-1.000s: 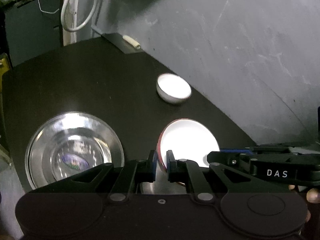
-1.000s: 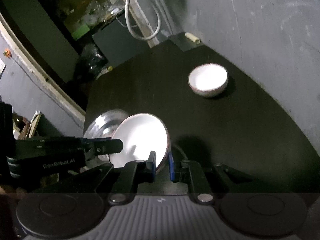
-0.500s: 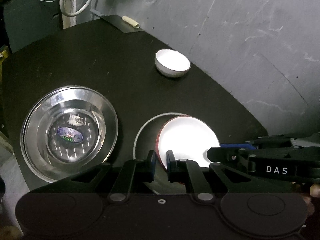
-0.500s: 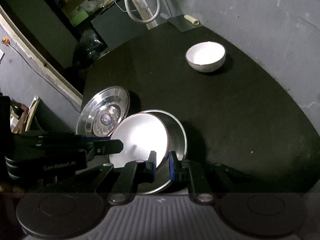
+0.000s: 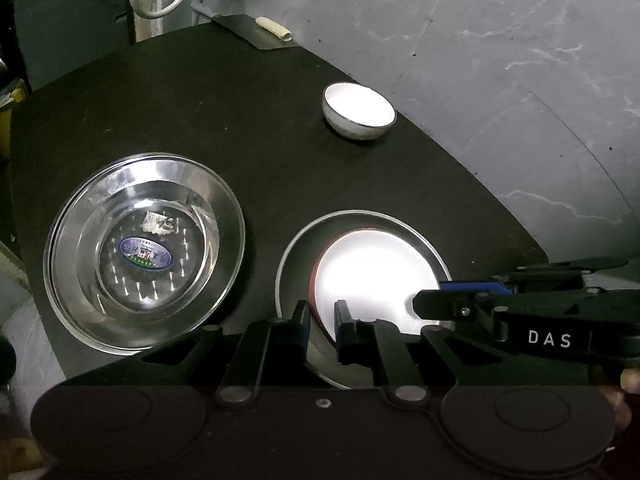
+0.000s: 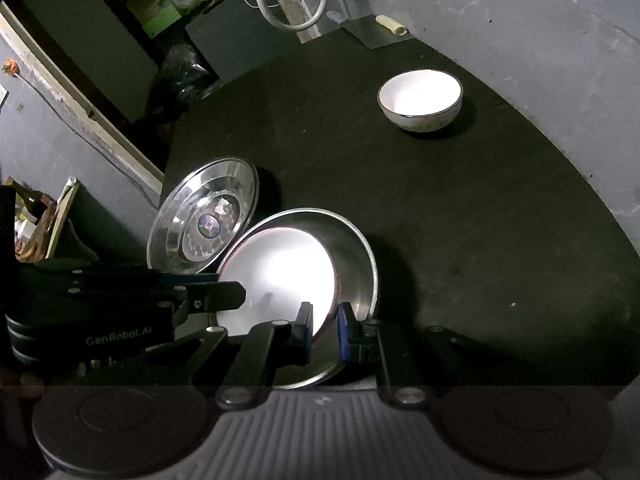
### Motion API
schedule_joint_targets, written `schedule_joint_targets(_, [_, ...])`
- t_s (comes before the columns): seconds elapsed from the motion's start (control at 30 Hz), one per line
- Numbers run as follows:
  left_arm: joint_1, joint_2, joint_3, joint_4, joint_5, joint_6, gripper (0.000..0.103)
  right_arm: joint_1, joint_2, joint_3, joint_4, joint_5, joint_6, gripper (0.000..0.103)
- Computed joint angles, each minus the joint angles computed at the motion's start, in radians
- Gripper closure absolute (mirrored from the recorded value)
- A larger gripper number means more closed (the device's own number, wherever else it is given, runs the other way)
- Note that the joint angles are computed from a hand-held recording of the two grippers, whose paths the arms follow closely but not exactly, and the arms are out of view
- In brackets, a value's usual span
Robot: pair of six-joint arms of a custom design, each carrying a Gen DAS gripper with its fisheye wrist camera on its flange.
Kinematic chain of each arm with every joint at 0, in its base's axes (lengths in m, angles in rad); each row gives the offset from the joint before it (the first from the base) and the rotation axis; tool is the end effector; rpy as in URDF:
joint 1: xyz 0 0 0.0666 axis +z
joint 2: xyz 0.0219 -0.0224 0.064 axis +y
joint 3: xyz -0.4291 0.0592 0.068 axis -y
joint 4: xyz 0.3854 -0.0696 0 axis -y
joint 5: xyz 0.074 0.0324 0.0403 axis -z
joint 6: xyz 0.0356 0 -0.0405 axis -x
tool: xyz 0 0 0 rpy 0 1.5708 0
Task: Organize plates and bowls
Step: 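Lower the white bowl into the steel bowl and open both tools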
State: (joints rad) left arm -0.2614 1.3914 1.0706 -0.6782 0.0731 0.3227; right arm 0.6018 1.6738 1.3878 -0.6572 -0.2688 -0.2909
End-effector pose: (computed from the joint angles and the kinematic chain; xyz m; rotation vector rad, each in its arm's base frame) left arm 0.4214 -0.1159 0.3512 -0.0517 2.5969 -0.3108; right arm 0.4621 0.3284 0.3539 -0.5164 2.5566 0.6828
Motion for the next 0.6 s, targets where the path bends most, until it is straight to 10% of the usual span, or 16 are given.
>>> schedule_joint_targets(0.6, [0.004,0.028,0.017,-0.018,0.003,0.001,0.089,-0.002,0.021,0.021,-0.023,-0.008,0.009,0.088])
